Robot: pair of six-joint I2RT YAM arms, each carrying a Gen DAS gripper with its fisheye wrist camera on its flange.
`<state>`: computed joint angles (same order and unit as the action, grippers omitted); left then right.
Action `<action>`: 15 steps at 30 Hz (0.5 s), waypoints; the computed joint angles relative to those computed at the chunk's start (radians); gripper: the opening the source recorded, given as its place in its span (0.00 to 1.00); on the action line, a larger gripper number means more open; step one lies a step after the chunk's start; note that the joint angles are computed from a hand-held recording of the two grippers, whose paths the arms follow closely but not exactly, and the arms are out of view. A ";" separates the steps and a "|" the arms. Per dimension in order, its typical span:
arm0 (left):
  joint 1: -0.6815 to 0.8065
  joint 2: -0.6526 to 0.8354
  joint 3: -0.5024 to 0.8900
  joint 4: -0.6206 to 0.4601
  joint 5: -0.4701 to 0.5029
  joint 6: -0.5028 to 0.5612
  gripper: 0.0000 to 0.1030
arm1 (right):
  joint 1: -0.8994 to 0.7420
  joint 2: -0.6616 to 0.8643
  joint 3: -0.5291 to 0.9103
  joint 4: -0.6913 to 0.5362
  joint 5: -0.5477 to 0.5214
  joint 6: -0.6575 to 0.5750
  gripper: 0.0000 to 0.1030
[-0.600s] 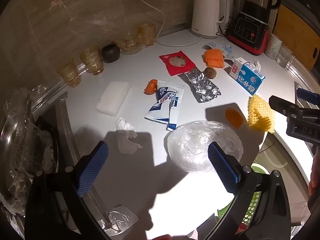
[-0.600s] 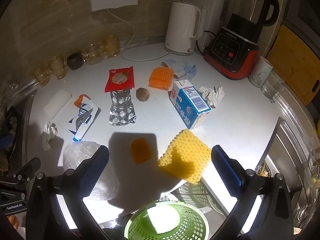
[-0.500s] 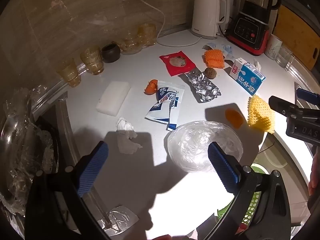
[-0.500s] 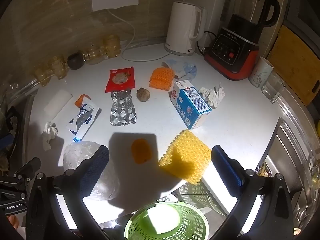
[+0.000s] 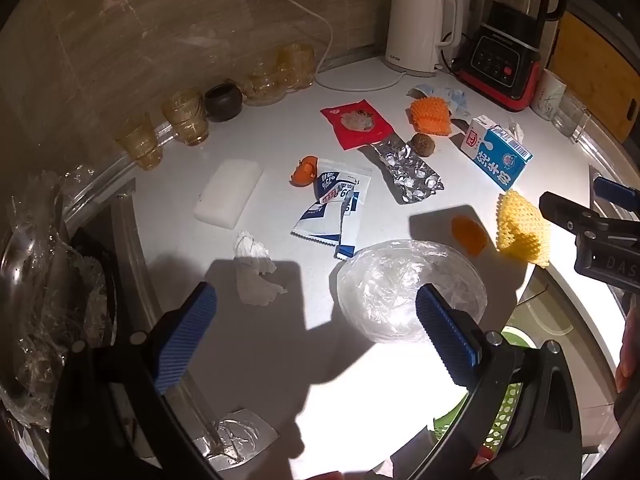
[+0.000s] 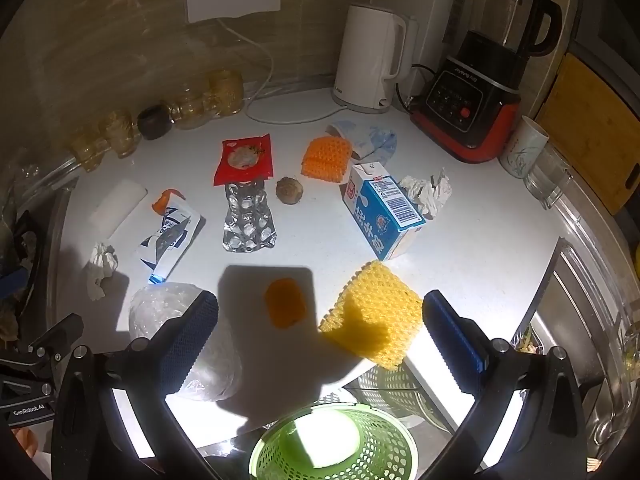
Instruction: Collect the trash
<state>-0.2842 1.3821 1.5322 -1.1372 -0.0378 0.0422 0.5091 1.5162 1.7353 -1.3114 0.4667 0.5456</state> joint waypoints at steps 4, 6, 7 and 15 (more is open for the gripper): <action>0.000 -0.002 -0.002 0.000 0.001 -0.003 0.93 | -0.004 0.004 0.015 -0.009 -0.002 -0.005 0.98; -0.001 -0.003 -0.005 0.000 0.002 -0.004 0.93 | -0.001 0.003 0.016 -0.011 0.000 -0.002 0.98; -0.002 -0.004 -0.006 0.001 0.001 -0.005 0.93 | -0.002 -0.001 0.009 -0.007 -0.001 -0.003 0.98; 0.001 0.001 0.005 -0.004 0.002 -0.002 0.93 | -0.006 -0.008 -0.001 0.001 -0.004 -0.015 0.98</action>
<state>-0.2834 1.3835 1.5368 -1.1412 -0.0360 0.0406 0.5034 1.5086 1.7344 -1.3104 0.4627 0.5301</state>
